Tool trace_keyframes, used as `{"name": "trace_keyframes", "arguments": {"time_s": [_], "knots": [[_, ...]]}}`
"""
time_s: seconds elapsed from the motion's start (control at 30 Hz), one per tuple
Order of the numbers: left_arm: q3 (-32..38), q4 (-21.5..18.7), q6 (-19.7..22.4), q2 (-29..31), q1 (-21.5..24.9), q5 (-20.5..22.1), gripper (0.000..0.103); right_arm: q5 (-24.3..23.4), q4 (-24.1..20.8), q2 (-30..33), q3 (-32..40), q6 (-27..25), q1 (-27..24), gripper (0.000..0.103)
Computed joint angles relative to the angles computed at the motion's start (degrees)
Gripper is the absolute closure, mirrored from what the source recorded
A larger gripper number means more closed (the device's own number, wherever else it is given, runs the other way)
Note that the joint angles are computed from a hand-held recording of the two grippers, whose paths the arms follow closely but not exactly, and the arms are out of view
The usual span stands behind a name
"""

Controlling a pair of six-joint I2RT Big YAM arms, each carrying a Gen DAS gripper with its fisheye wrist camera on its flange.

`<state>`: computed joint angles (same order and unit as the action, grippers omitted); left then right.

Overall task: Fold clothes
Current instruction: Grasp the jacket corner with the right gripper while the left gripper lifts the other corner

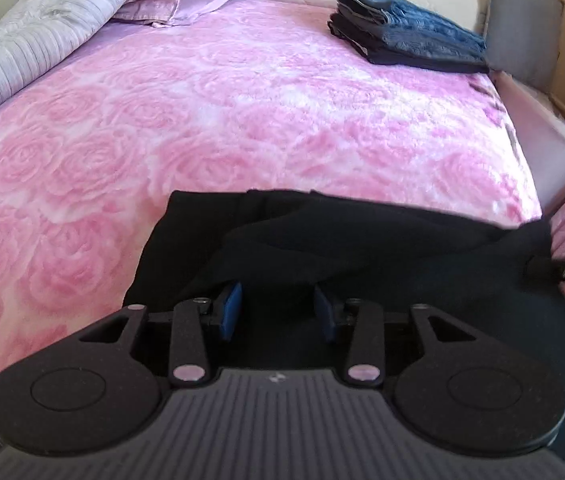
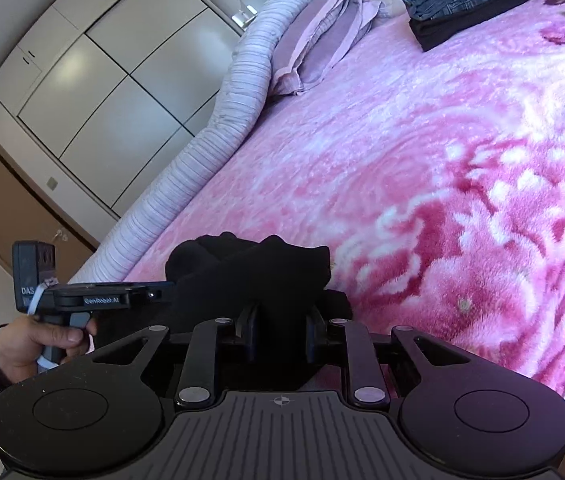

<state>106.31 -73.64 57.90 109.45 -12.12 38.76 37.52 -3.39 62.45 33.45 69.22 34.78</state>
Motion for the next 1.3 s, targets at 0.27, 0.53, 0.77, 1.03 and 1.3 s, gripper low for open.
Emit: {"name": "trace_keyframes", "arguments": {"time_s": [0.27,0.53,0.77,1.03,1.3], "knots": [[-1.9,6.1,-1.0,-1.1,-4.5,-4.1,0.074,2.7,-5.0,-0.1,2.0,2.4,1.8,0.082],[-8.0,14.1,-1.6,-5.5,-4.9,-5.7,0.075,11.2,-29.6,1.3,12.7,3.1,8.4,0.080],[-3.7,6.2,1.6,-5.7,5.2,-0.2,0.075,12.4,-24.9,4.9,19.0,-15.1,13.1,0.078],[3.9,0.5,-3.0,2.7,12.6,2.5,0.073,-2.6,-25.3,14.8,24.8,-22.9,12.0,0.072],[1.9,8.4,-6.1,1.0,13.2,-2.3,0.074,0.2,-31.2,16.8,30.3,-30.3,14.8,0.072]]}}
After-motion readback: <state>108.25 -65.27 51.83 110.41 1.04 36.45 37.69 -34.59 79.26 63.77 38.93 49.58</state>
